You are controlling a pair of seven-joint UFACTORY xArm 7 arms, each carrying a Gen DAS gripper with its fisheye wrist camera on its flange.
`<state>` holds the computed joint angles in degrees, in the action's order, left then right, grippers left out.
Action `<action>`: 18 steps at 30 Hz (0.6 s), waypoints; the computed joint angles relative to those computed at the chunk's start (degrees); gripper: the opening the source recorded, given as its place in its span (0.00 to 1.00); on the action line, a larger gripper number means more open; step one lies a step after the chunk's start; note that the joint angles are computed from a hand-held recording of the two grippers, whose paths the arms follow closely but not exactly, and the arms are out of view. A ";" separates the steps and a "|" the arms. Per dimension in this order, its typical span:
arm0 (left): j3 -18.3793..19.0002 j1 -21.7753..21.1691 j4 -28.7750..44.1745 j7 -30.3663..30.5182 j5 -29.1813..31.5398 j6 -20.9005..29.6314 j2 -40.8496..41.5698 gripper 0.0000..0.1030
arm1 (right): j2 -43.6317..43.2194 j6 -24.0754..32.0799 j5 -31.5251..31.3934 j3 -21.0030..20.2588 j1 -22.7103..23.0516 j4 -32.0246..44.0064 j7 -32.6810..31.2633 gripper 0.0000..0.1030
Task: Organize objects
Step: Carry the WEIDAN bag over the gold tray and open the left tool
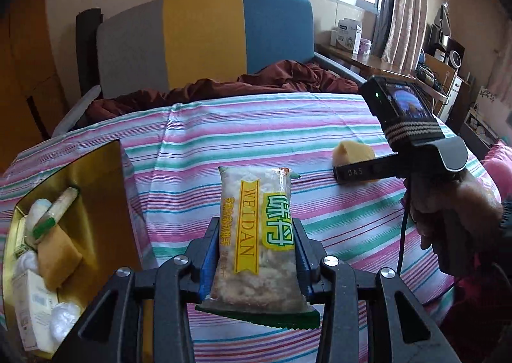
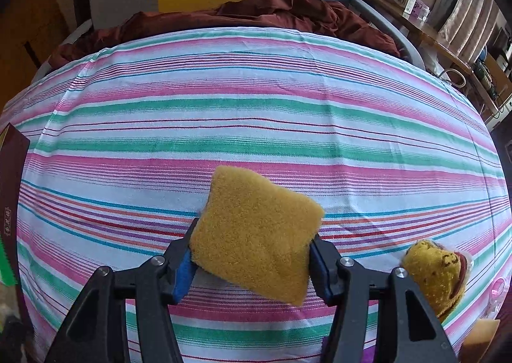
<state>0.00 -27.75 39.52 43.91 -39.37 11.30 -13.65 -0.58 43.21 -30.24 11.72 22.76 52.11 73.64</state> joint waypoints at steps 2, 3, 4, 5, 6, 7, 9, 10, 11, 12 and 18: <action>-0.06 2.10 -0.46 -2.01 2.31 0.95 -1.74 0.41 | 0.17 0.40 -0.52 0.19 0.22 0.16 0.39 0.58; 0.09 3.13 -0.65 -3.16 3.47 1.36 -2.60 0.41 | 1.06 0.56 -1.22 0.31 0.39 0.80 0.97 0.58; 0.38 3.84 -0.78 -3.98 4.38 1.40 -3.14 0.41 | 1.50 0.80 -1.72 0.33 0.64 1.17 1.34 0.58; 0.61 4.58 -1.00 -4.78 5.37 1.12 -3.62 0.41 | 1.28 1.03 -1.93 0.30 0.87 1.00 1.50 0.58; 0.98 5.28 -1.17 -5.51 6.35 0.92 -4.19 0.41 | 1.23 1.19 -2.21 0.27 1.03 0.97 1.67 0.58; 1.69 5.52 -1.25 -5.72 6.87 0.70 -4.45 0.41 | 0.36 1.35 -2.21 0.24 1.13 0.23 1.58 0.58; 2.76 6.51 -1.44 -6.60 8.21 0.49 -5.11 0.41 | 1.73 1.97 -3.38 0.40 1.51 1.53 2.47 0.58; 3.34 6.78 -1.57 -6.77 8.69 0.26 -5.29 0.41 | 3.60 2.38 -4.16 0.23 1.58 3.52 2.60 0.59; 4.06 6.94 -1.62 -6.78 8.94 0.03 -5.38 0.41 | 3.85 2.64 -4.58 0.05 1.90 3.81 2.86 0.59; 5.00 7.07 -1.59 -6.65 8.91 -0.13 -5.35 0.41 | 3.97 2.74 -4.98 -0.13 2.17 3.89 3.15 0.59; 7.99 8.56 -1.06 -6.23 7.99 0.09 -4.10 0.41 | 6.04 2.42 -7.25 -1.53 2.86 5.27 3.76 0.60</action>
<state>7.99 -19.19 38.45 37.69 -31.39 11.39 -17.76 5.46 45.63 -37.49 10.19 25.62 57.39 77.40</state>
